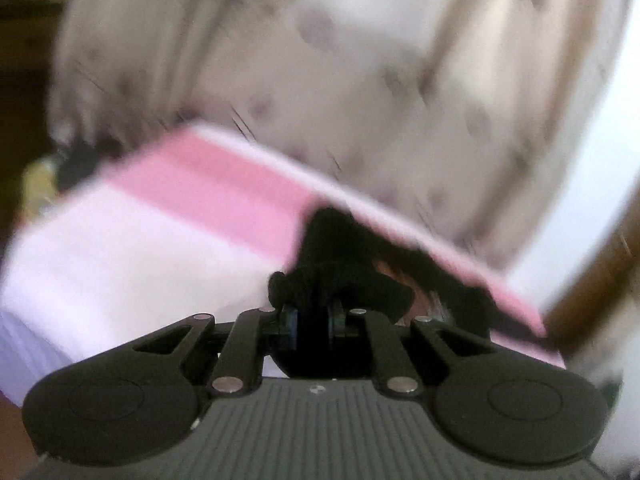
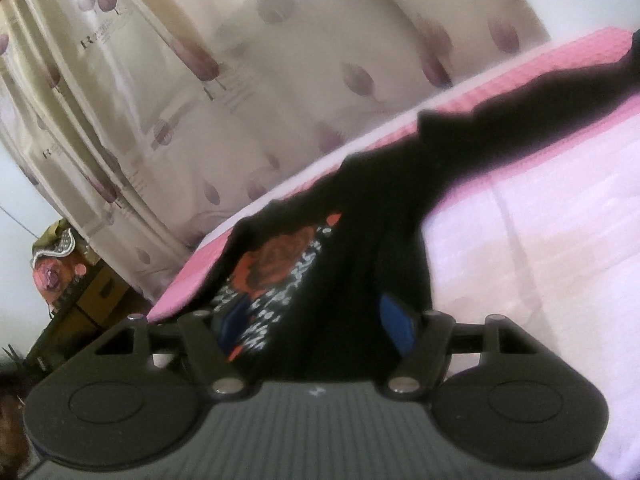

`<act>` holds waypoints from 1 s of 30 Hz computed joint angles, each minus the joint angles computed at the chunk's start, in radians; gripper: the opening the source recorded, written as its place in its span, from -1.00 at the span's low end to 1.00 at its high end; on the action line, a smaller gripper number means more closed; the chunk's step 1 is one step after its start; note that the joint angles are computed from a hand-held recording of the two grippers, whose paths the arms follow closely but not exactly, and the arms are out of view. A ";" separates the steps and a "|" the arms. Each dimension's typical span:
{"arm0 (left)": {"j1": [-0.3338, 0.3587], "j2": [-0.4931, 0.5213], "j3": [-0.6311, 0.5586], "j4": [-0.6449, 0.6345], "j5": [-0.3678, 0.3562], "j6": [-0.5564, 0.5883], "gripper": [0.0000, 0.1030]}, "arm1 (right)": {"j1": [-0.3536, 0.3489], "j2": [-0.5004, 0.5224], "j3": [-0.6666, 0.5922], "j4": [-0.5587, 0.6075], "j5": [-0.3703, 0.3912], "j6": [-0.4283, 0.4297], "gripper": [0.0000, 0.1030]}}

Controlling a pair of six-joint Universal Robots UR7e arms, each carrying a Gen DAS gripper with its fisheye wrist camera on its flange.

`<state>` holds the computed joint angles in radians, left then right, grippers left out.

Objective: Fold small clothes

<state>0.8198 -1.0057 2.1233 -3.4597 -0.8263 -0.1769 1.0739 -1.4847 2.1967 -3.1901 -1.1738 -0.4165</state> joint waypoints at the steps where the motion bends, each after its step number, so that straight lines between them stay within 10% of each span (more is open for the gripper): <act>1: -0.001 0.014 -0.028 -0.024 0.047 0.015 -0.75 | 0.001 0.007 -0.003 0.000 -0.005 -0.002 0.38; 9: 0.091 0.156 -0.364 -0.210 0.354 0.283 -0.75 | -0.015 0.046 -0.020 -0.023 -0.018 -0.005 0.37; 20: 0.278 0.379 -0.781 -0.199 0.451 0.515 -0.74 | -0.007 0.052 -0.032 -0.015 -0.038 -0.022 0.38; 24: 0.315 0.346 -0.726 -0.171 0.406 0.457 -0.41 | -0.014 0.021 -0.035 0.038 -0.028 0.004 0.38; 28: 0.274 0.297 -0.615 -0.392 0.361 0.591 0.93 | -0.037 -0.054 0.008 0.052 -0.015 -0.025 0.42; 30: 0.244 0.256 -0.521 -0.478 0.286 0.682 1.00 | -0.047 -0.101 0.035 0.070 -0.030 -0.061 0.60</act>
<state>1.0639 -0.7499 1.6026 -3.9382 -0.5403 0.5046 1.0264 -1.5858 2.2321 -3.1205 -1.2034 -0.4779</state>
